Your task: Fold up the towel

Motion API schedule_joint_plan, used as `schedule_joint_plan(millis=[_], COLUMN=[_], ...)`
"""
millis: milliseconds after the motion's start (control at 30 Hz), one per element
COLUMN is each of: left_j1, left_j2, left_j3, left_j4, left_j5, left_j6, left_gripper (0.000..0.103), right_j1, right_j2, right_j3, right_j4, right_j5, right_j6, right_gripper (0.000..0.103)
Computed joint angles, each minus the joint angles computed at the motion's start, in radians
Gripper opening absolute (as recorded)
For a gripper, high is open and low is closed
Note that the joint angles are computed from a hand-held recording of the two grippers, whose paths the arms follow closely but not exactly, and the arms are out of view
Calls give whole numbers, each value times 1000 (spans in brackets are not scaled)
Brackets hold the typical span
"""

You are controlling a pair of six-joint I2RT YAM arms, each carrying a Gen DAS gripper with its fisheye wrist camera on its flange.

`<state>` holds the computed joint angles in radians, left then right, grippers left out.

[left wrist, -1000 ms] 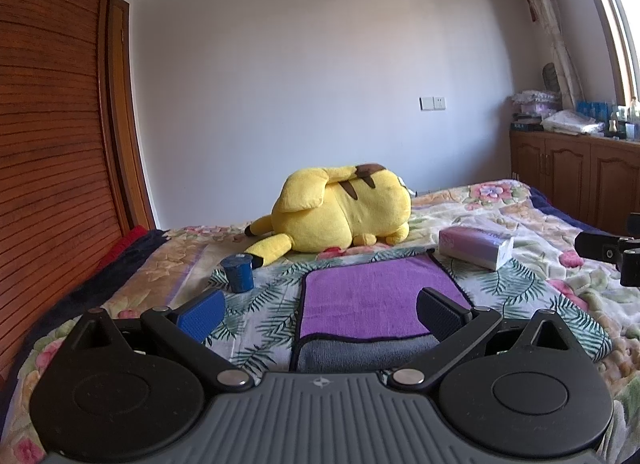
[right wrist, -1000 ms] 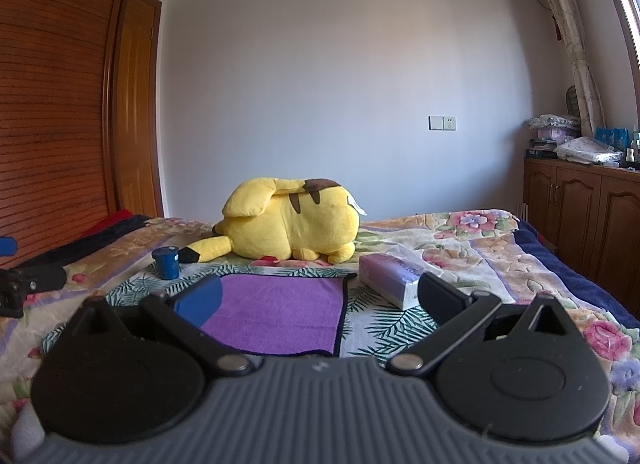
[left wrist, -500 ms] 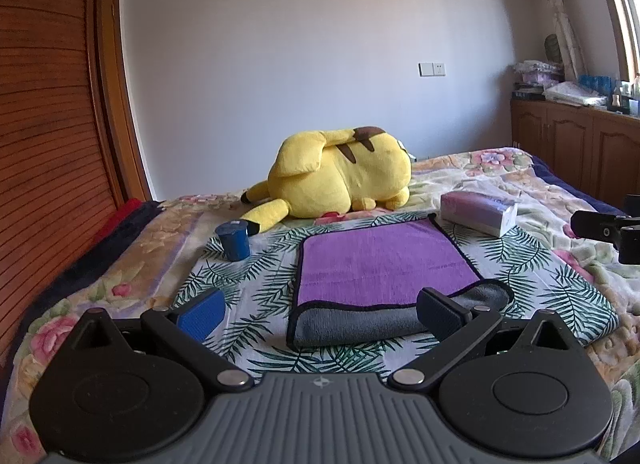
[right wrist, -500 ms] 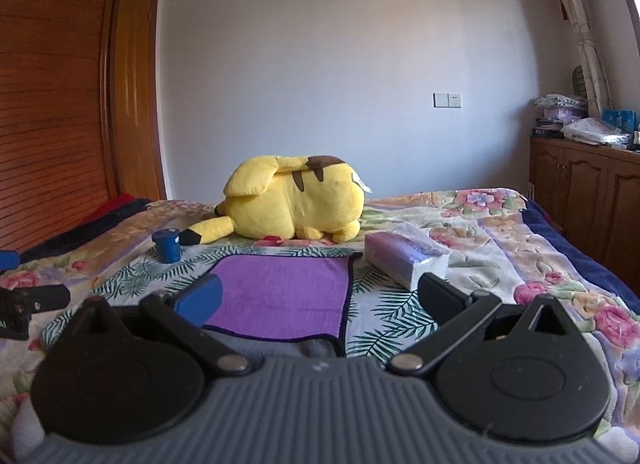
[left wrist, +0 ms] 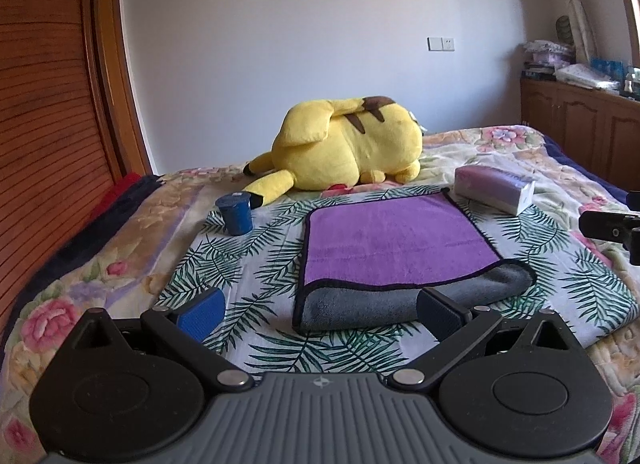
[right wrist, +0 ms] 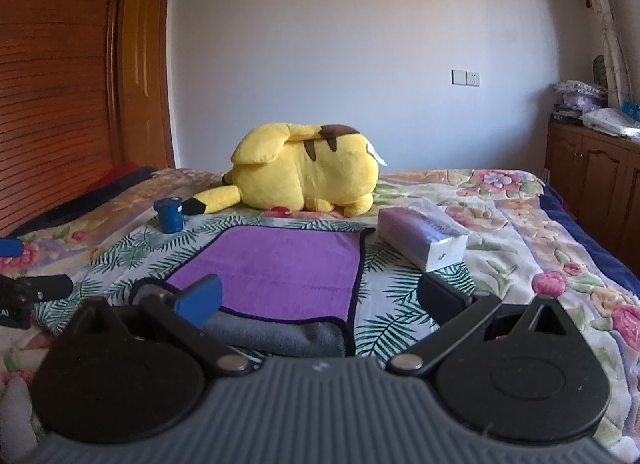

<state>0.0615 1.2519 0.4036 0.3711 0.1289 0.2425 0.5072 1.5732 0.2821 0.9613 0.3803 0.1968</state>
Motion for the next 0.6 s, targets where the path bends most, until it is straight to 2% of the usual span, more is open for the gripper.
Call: schedule_joint_plan(millis=[600], left_j1=[-4], left_j2=[205], left_j3=[118], left_j4=[50], left_j5=[-20], left_j6=[6], left_gripper=[103], right_j1=[-51], right_j2=[130], right_j3=[127], right_j4=[-66], right_j5=[-102], right_j6=[-14], right_gripper=[103])
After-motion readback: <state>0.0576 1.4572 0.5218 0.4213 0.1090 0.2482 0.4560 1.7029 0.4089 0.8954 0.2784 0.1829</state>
